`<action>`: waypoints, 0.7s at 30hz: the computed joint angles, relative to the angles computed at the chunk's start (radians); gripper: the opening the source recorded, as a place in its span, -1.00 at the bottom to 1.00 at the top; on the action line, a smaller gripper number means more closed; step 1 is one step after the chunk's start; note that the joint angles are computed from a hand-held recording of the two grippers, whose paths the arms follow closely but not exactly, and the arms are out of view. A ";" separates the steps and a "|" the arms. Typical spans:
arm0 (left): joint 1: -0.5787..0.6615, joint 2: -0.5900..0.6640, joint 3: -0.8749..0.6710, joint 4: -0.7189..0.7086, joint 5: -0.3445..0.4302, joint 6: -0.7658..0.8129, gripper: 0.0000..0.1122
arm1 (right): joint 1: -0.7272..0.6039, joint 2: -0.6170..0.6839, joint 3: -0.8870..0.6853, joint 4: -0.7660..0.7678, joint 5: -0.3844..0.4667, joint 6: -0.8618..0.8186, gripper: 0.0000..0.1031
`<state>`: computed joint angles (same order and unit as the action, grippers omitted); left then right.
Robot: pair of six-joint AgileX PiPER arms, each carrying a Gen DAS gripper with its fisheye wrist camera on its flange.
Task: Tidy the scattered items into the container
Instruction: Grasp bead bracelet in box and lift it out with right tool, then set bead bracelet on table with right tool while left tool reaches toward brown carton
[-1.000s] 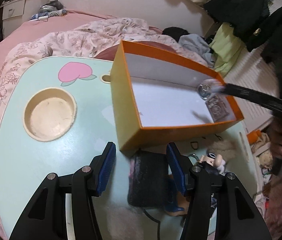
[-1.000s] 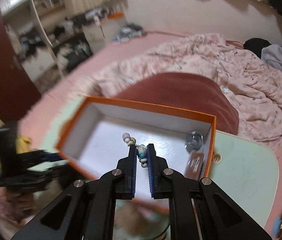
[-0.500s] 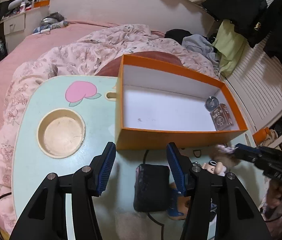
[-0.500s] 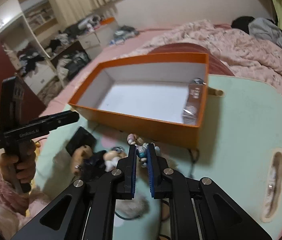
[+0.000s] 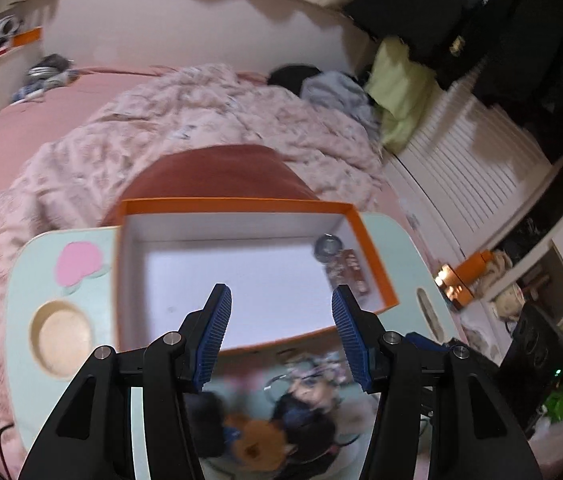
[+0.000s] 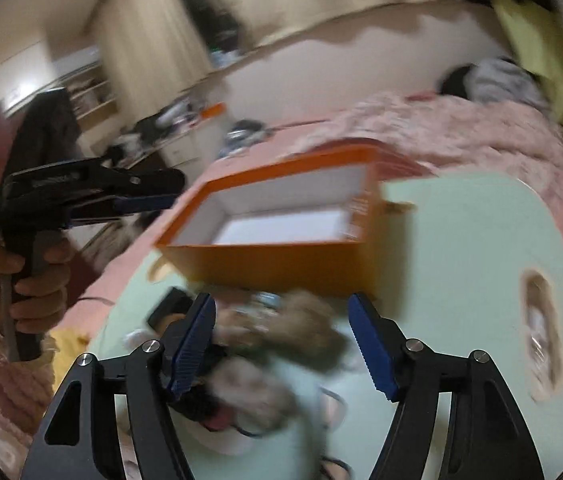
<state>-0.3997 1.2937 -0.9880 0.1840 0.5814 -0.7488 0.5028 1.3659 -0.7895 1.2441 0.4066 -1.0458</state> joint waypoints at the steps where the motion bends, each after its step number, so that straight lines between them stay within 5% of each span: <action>1: 0.001 0.039 -0.034 -0.031 0.010 0.031 -0.05 | 0.004 -0.017 0.026 -0.032 -0.059 0.048 0.35; 3: 0.010 0.134 -0.110 -0.122 0.029 0.123 -0.04 | 0.012 -0.038 0.064 -0.082 -0.146 0.119 0.35; 11: 0.088 0.404 -0.319 -0.486 0.127 0.402 -0.05 | -0.047 -0.025 0.084 0.023 -0.079 0.018 0.35; 21: 0.085 0.540 -0.477 -0.459 0.193 0.389 -0.04 | -0.072 -0.012 0.087 0.056 -0.039 -0.001 0.35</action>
